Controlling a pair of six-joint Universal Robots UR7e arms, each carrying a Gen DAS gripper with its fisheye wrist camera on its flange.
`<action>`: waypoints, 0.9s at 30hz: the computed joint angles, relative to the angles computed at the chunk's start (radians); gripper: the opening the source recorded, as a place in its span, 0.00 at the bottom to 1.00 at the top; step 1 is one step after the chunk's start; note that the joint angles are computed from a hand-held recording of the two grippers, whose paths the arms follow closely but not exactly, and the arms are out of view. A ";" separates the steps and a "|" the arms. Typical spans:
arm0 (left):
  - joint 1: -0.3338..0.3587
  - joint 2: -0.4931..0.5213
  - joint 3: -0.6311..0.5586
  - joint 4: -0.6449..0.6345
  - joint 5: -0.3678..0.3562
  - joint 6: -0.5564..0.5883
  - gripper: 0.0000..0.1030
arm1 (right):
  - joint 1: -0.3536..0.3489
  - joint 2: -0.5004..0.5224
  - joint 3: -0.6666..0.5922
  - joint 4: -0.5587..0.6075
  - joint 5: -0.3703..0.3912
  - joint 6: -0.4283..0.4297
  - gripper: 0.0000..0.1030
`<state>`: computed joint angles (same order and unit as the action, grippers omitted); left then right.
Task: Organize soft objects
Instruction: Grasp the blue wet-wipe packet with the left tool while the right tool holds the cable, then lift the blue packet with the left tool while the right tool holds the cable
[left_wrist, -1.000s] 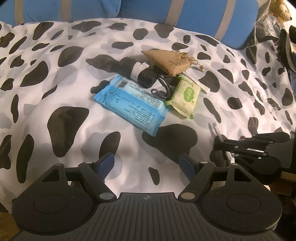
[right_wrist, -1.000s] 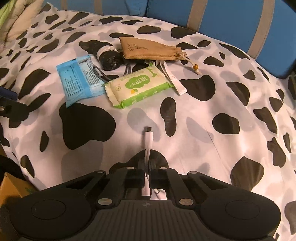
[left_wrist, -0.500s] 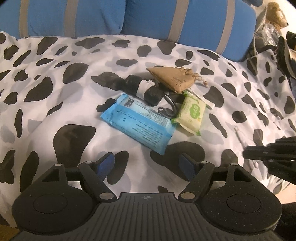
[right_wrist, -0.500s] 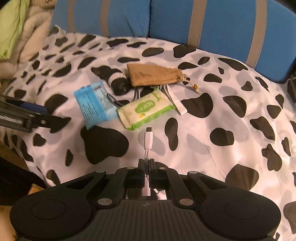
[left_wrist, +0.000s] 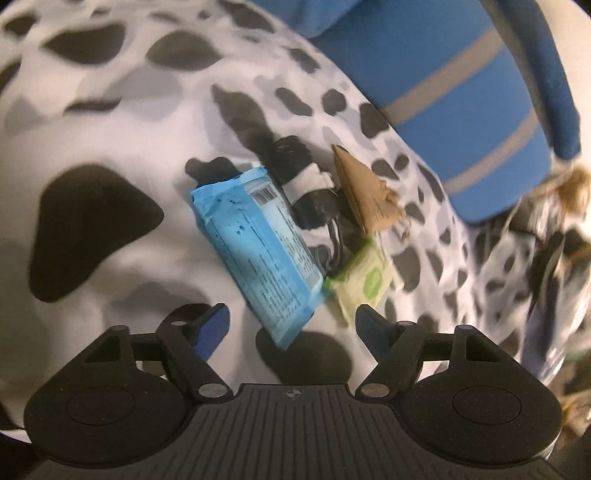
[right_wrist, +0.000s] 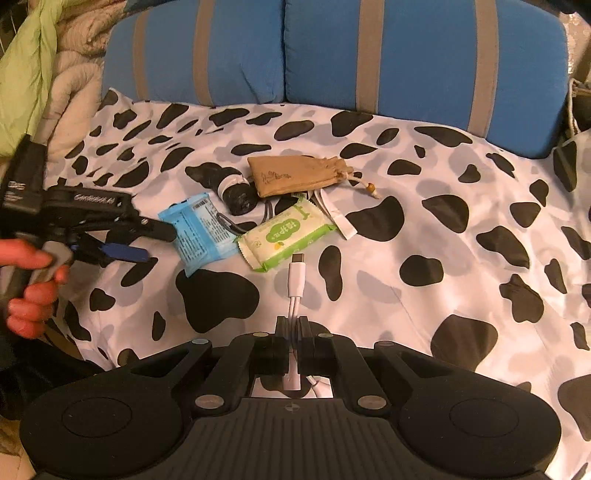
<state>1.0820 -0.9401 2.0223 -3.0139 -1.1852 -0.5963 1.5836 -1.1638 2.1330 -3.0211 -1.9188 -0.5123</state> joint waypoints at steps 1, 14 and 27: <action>0.012 0.009 -0.001 -0.020 -0.015 -0.020 0.64 | -0.001 -0.002 0.001 -0.001 0.001 0.002 0.06; 0.099 0.118 0.018 -0.341 -0.089 -0.224 0.21 | -0.004 -0.009 -0.001 0.001 0.003 0.017 0.06; -0.032 0.007 0.016 -0.097 0.098 -0.096 0.11 | -0.003 -0.012 0.003 -0.004 0.003 0.016 0.06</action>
<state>1.0497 -0.9332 2.0385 -3.1110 -1.0867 -0.6924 1.5806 -1.1762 2.1361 -3.0251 -1.9162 -0.4961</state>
